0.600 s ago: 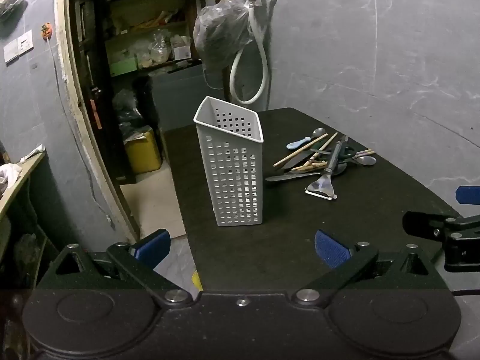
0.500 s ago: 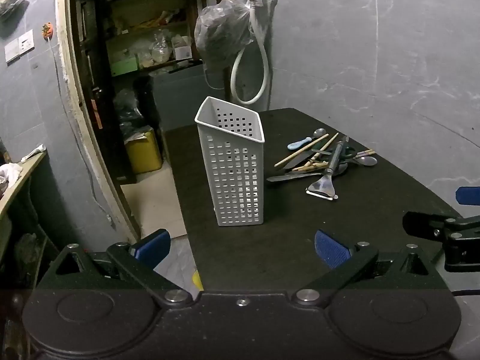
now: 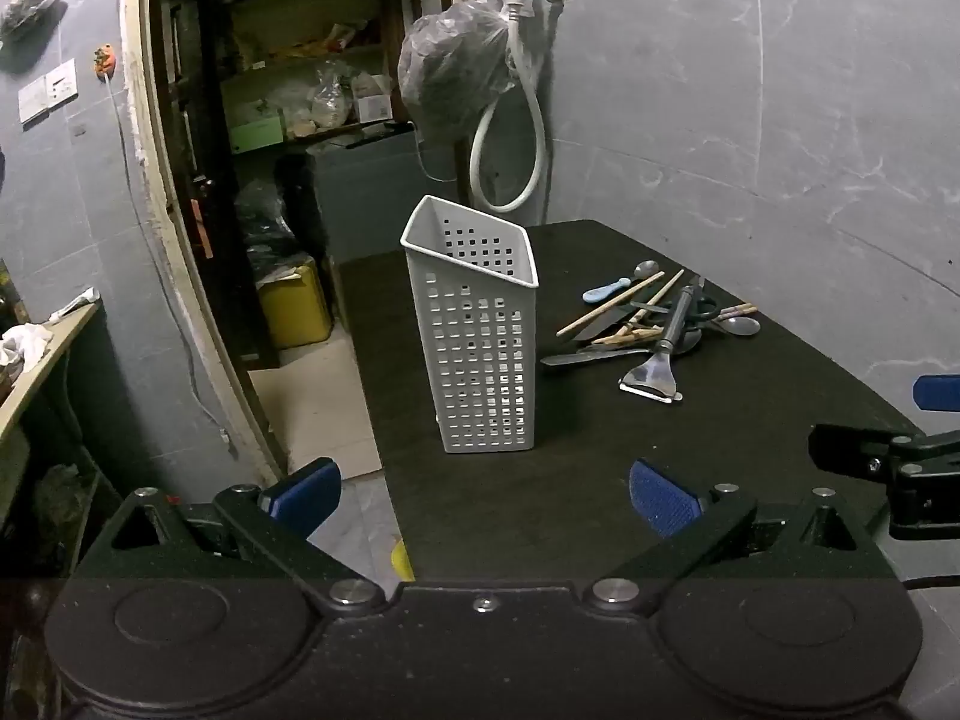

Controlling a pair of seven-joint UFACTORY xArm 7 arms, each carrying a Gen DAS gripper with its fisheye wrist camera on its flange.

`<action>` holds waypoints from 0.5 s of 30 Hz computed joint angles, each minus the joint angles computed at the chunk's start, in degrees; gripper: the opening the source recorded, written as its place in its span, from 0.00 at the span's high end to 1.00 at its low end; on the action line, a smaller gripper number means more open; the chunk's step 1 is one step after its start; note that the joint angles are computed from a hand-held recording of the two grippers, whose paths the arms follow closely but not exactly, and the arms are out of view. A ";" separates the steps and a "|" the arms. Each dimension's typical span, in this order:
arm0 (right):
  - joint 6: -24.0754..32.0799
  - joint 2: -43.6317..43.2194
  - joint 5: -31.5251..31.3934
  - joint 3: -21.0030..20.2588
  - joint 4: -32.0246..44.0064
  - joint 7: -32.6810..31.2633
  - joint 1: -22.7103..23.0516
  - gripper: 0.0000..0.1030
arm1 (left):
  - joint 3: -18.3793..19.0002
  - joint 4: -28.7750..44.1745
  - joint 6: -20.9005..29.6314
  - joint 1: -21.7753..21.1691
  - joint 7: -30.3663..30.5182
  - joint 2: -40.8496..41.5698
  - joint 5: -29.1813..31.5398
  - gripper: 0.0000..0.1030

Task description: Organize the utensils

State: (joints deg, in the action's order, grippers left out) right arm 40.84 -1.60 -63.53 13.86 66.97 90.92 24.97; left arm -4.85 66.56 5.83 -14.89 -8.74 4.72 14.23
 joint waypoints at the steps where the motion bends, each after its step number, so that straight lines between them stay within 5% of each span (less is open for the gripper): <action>1: 0.01 0.01 -0.02 -0.01 0.02 0.00 0.01 0.00 | 0.01 0.00 0.00 -0.01 0.00 0.00 0.00 0.01; 15: 0.03 0.01 0.06 -0.04 -0.01 -0.04 -0.01 0.00 | 0.11 0.05 0.18 -0.13 -0.55 0.10 0.60 0.01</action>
State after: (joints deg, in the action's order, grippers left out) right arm 40.88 -1.59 -63.47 13.81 66.96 90.88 24.96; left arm -4.75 66.61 6.01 -15.02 -9.29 4.82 14.83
